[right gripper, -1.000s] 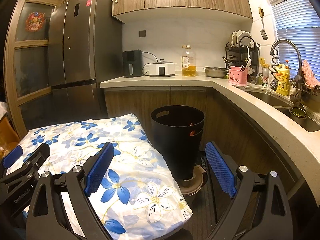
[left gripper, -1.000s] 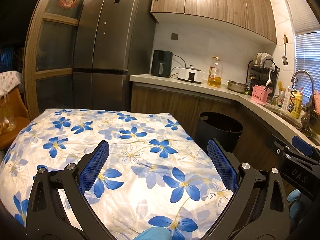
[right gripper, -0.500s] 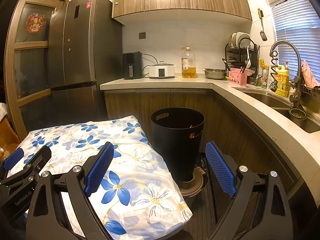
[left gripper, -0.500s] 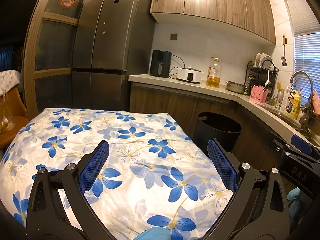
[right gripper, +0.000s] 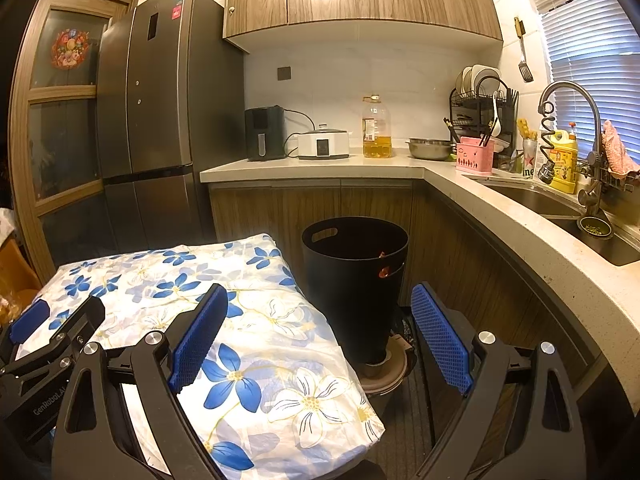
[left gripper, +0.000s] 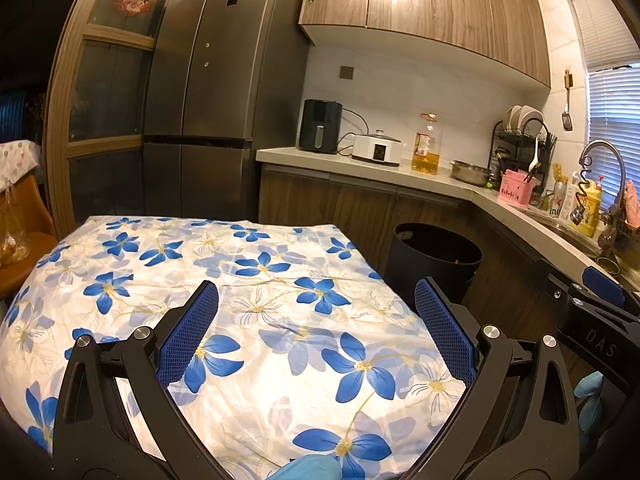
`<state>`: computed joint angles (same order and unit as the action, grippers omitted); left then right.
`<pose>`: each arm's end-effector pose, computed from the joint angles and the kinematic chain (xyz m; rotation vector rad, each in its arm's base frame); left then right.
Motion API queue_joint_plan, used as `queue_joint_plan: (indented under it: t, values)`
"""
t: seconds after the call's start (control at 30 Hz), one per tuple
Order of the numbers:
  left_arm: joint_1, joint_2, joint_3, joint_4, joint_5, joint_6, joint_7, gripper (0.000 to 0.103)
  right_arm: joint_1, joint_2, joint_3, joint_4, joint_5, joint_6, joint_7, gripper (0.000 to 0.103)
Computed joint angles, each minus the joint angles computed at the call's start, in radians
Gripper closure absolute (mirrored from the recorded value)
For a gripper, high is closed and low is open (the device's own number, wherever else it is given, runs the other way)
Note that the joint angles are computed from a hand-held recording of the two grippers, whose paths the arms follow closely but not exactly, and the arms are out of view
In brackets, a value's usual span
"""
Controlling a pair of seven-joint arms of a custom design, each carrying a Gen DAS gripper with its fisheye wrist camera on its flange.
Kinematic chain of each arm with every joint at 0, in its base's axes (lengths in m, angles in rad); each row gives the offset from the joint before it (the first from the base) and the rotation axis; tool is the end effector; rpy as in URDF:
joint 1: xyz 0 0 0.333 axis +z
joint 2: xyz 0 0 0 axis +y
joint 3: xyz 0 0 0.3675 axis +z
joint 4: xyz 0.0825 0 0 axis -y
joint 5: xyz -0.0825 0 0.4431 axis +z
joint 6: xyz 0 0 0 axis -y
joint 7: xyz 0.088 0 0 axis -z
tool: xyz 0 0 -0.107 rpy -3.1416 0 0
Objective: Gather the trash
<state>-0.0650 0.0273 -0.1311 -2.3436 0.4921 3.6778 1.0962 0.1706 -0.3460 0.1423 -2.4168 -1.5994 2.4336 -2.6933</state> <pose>0.5526 -0.1720 0.4843 -1.2590 1.7577 -1.3922 0.4788 0.1560 0.4986 -1.0692 1.8514 -1.2922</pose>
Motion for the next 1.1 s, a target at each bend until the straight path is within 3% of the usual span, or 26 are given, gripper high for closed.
queue_joint_plan:
  t: [1.1]
  values:
    - [-0.002, -0.010, -0.003, -0.017, -0.012, 0.009, 0.006, 0.006, 0.004, 0.002, 0.002, 0.003, 0.001, -0.007, 0.003, 0.013]
